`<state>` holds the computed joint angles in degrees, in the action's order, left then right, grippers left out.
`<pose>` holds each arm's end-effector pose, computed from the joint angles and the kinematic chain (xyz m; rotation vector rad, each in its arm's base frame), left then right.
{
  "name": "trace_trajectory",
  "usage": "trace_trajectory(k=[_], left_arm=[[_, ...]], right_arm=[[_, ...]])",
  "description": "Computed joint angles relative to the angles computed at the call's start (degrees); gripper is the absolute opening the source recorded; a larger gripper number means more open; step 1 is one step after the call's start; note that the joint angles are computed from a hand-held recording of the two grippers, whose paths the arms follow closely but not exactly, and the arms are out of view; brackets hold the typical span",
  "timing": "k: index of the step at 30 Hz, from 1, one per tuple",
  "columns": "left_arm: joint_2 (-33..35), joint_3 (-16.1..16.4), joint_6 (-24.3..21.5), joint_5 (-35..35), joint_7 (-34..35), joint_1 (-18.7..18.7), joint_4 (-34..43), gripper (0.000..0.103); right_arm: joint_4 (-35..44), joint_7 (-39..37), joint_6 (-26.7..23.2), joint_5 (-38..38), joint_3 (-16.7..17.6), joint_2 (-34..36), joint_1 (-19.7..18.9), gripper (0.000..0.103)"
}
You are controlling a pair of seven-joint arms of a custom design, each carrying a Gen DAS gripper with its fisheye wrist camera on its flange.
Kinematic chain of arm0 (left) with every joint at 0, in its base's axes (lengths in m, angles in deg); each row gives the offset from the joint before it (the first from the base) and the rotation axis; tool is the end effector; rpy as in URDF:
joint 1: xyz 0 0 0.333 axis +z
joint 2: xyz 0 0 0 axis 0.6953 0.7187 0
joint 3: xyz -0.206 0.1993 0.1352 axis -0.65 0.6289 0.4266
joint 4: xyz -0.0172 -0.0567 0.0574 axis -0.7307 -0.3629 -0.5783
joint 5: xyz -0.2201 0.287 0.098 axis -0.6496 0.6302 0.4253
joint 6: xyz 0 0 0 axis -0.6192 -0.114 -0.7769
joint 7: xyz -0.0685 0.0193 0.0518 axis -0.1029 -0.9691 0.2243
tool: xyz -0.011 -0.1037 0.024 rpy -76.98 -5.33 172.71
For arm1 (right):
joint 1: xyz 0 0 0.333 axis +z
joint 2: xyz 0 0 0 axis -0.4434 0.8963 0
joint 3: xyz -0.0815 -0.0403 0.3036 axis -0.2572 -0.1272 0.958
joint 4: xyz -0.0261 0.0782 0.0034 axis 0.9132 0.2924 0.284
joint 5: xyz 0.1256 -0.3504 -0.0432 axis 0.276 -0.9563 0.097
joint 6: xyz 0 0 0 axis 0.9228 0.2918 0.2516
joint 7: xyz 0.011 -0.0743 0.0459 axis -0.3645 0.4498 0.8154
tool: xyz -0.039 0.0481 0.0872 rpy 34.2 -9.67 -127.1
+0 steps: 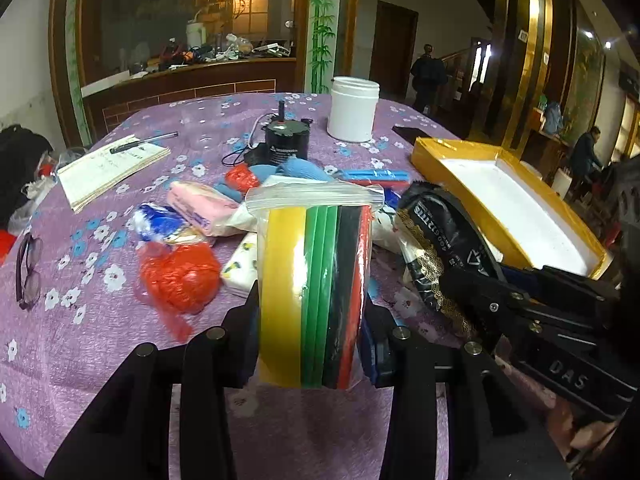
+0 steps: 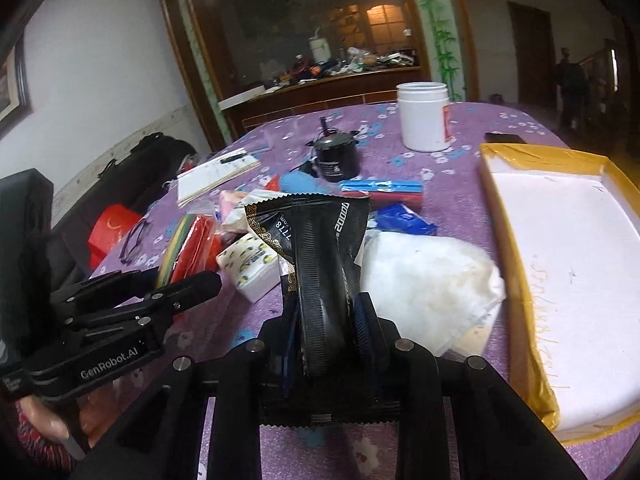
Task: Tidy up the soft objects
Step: 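Carry the strip bag with left while right carries the black bag toward the yellow-rimmed box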
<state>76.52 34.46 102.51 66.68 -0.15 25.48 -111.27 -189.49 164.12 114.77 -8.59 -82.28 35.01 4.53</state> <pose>0.5546 -0.2888 0.4640 -1.6560 1.8594 -0.8794 0.5611 0.3472 0.4612 -1.7893 1.3964 -0.4180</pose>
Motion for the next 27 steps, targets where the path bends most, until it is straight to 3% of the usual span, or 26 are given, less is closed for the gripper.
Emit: trace_trajectory(k=[2,5,10,27], left_arm=[[0.9,-0.9,-2.0,-2.3,2.4,0.1,0.9,0.038],[0.5,0.2,-1.9,-1.1,-0.4,-0.4,0.7,0.038],[0.2,0.5,-3.0,-0.7,-3.7,-0.3,0.3,0.038],[-1.0,-1.0,-8.9,8.5,-13.9,0.1,0.7,0.038]], right_arm=[[0.1,1.5,0.0,-1.0,-1.9,-0.1,1.6,0.027],[0.2,3.8,0.1,-3.2,-4.3,-0.1,3.4,0.027],[0.5,4.4,-0.8,-4.0,-3.3,0.0,2.6,0.027],[0.0,13.3,-0.3,-12.5,-8.2,-0.9,6.2,0.027]])
